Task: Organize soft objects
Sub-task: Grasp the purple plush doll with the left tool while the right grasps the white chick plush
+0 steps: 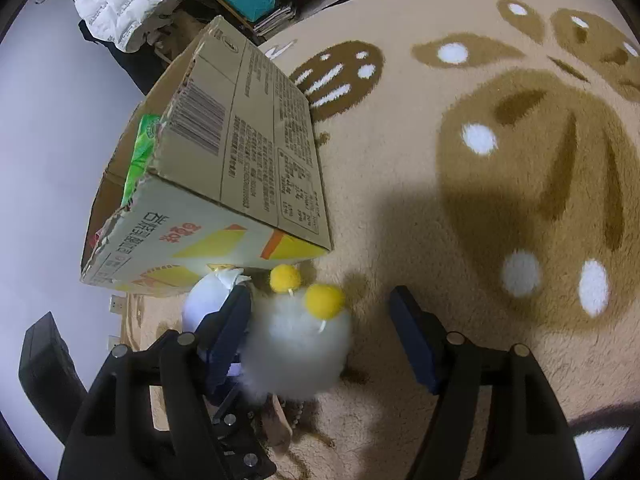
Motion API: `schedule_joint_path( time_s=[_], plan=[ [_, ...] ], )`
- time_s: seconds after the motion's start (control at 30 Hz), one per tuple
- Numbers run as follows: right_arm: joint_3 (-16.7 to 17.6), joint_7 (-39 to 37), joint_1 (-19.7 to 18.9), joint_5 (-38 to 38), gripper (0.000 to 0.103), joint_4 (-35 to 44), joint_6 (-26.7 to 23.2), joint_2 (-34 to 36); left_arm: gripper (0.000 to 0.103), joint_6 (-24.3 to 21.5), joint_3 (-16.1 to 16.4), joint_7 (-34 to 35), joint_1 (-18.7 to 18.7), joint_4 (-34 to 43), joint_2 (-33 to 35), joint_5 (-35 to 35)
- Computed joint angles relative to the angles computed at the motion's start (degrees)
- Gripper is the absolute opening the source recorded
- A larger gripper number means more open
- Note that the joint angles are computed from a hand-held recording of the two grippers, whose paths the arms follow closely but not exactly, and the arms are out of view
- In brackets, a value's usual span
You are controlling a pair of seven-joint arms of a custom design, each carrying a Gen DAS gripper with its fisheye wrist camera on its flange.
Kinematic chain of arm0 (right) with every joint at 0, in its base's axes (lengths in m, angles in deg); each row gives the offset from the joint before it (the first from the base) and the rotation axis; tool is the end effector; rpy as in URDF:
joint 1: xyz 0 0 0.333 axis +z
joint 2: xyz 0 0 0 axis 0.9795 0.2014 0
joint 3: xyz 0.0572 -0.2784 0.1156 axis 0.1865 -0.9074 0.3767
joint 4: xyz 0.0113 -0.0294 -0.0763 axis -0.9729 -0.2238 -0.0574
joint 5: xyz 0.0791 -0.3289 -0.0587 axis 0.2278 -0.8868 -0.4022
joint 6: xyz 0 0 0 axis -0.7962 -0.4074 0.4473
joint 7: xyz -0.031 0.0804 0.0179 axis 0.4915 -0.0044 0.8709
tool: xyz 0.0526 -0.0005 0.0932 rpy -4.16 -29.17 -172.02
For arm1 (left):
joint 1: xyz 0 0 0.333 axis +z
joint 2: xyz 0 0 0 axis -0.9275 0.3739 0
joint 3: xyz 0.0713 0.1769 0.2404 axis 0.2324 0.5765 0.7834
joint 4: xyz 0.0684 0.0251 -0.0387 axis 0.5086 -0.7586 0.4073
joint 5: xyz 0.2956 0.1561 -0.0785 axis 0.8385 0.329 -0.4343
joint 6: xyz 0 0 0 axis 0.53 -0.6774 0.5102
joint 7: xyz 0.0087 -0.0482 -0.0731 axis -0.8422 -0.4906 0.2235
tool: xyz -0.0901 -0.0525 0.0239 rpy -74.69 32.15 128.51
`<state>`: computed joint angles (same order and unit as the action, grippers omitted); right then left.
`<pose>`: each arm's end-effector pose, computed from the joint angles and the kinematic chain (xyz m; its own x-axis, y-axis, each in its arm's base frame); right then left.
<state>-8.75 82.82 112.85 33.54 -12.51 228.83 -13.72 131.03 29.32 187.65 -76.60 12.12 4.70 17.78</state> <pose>0.6580 0.4047 0.3695 -0.3673 -0.7437 -0.5585 -0.7318 0.6017 -0.3199 0.6982 -0.2121 0.3680 -0.4964 -0.8629 -0.0953 -0.7411 0.4784 -0.4710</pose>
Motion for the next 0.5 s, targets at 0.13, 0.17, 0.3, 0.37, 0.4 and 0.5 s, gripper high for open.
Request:
schedule_joint_path(
  time_s=[0.13,0.17,0.3,0.37,0.4,0.5],
  plan=[
    [0.10,-0.51,-0.02,-0.21,0.063,2.83,-1.76,1.23,0.101,3.91,0.13,-0.25,-0.19,-2.41,-0.35,0.88],
    [-0.03,-0.58,0.06,-0.45,0.059,3.96,-2.64,1.74,0.098,5.18,0.15,0.20,-0.07,-3.74,-0.98,1.41],
    [0.65,-1.58,-0.29,-0.33,0.056,4.41,-2.54,2.09,0.078,7.68,-1.24,2.40,0.73,-6.49,-1.85,1.71],
    [0.84,-1.83,-0.38,-0.10,0.056,3.93,-2.04,1.92,0.065,6.25,-4.25,4.99,2.81,-5.58,-0.93,-1.20],
    [1.13,-2.09,-0.54,0.19,0.056,3.78,-1.61,1.92,0.065,6.04,-4.89,5.53,3.27,-5.30,-0.57,-2.45],
    [2.77,-3.96,-1.32,1.66,0.056,3.08,-0.25,1.75,0.065,7.23,-5.03,6.36,3.67,-5.56,-0.29,-4.17]
  ],
)
